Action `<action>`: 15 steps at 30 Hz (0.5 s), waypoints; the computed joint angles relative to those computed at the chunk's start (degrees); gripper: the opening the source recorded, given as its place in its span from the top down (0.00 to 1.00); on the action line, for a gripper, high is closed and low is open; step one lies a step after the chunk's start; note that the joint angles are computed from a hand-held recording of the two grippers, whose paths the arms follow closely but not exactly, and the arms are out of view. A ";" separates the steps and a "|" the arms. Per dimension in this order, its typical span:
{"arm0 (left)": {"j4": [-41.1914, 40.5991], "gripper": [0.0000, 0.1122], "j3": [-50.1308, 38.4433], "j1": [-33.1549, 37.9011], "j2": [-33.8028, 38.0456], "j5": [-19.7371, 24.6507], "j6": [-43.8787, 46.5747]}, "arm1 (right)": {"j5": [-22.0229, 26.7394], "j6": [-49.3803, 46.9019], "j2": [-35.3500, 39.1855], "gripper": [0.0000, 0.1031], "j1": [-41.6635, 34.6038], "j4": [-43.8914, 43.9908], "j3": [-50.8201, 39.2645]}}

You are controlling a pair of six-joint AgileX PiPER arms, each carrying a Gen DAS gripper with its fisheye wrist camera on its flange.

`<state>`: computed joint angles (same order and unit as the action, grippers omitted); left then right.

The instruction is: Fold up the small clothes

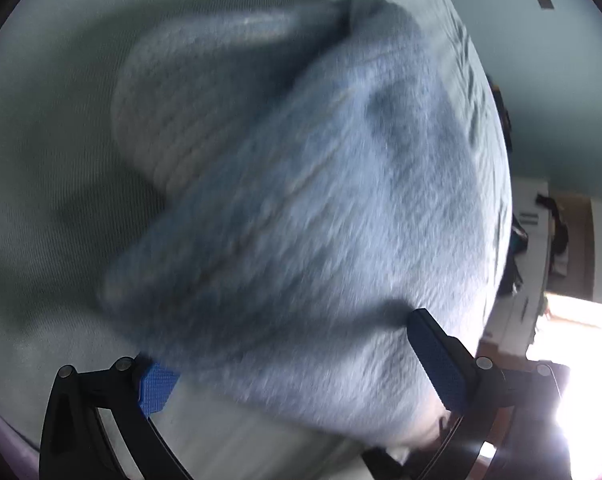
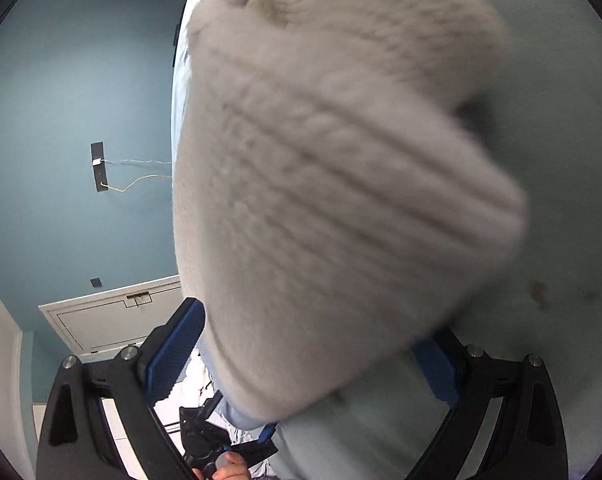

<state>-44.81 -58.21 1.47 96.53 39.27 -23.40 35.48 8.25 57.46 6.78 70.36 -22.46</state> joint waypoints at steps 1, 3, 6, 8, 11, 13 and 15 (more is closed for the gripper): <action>0.78 0.08 -0.85 -0.26 1.01 0.10 -0.12 | -1.17 3.29 -0.05 0.29 1.15 -3.43 -0.90; -1.15 0.09 -0.45 -0.03 1.65 -1.72 2.18 | -2.53 11.15 -0.74 0.45 3.42 -10.79 -2.31; -2.94 0.32 -2.24 -0.17 3.52 -3.45 3.11 | -1.19 15.82 -3.67 0.57 3.15 -15.58 -2.88; -8.92 0.53 0.68 1.69 1.85 -3.86 10.25 | -1.31 16.29 -2.83 0.61 3.33 -16.73 -4.20; -14.50 0.62 3.85 3.58 0.15 -2.49 17.30 | -1.99 19.25 -2.17 0.65 4.99 -20.92 -6.36; -10.92 0.66 3.42 3.07 -1.36 -1.66 15.69 | -0.85 19.62 -2.56 0.66 4.49 -22.12 -7.22; -5.77 0.66 3.64 3.38 -4.11 0.77 13.02 | 0.81 22.12 -3.72 0.66 4.35 -24.51 -7.57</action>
<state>-50.59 -54.57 4.84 92.42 40.03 -10.38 36.28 30.37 53.74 11.13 45.86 -30.03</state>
